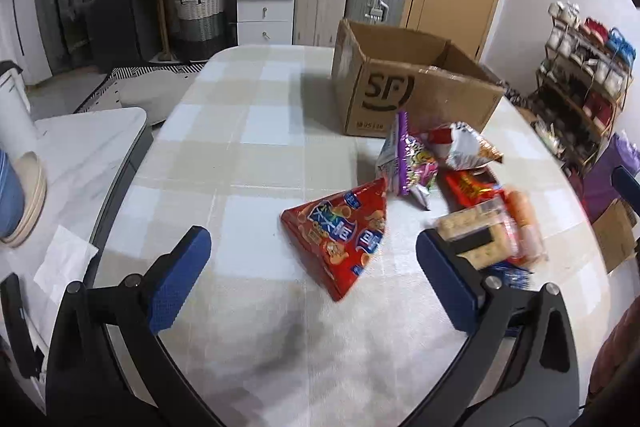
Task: Organize snacks
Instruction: 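Grasp the red triangular snack bag with the left gripper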
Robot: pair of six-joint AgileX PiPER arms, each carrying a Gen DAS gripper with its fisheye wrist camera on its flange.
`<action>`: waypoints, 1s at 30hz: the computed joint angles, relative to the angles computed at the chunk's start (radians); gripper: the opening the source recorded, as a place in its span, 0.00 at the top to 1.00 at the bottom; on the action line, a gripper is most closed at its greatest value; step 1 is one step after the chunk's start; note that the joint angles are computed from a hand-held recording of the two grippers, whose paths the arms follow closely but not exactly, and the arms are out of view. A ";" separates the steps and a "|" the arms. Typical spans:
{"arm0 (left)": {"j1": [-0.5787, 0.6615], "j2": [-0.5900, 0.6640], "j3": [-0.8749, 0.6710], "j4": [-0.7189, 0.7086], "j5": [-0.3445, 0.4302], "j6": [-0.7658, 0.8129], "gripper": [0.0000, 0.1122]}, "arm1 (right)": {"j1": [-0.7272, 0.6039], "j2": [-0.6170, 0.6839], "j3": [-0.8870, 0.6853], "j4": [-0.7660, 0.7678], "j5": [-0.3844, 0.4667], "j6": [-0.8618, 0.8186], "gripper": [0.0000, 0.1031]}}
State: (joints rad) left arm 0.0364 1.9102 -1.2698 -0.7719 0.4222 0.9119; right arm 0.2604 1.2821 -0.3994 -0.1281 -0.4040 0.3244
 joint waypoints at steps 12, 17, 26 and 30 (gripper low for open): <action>-0.072 0.271 -0.310 0.261 0.076 -0.291 0.09 | -0.260 0.223 -0.027 -0.416 -0.181 0.353 0.01; -0.028 0.365 -0.424 0.133 0.210 -0.208 0.40 | -0.298 0.282 -0.043 -0.469 -0.213 0.394 0.01; -0.006 0.365 -0.435 0.080 0.227 -0.154 0.47 | -0.300 0.317 -0.064 -0.548 -0.192 0.473 0.01; 0.014 0.314 -0.379 0.031 0.223 -0.100 0.47 | -0.296 0.314 -0.058 -0.536 -0.181 0.478 0.01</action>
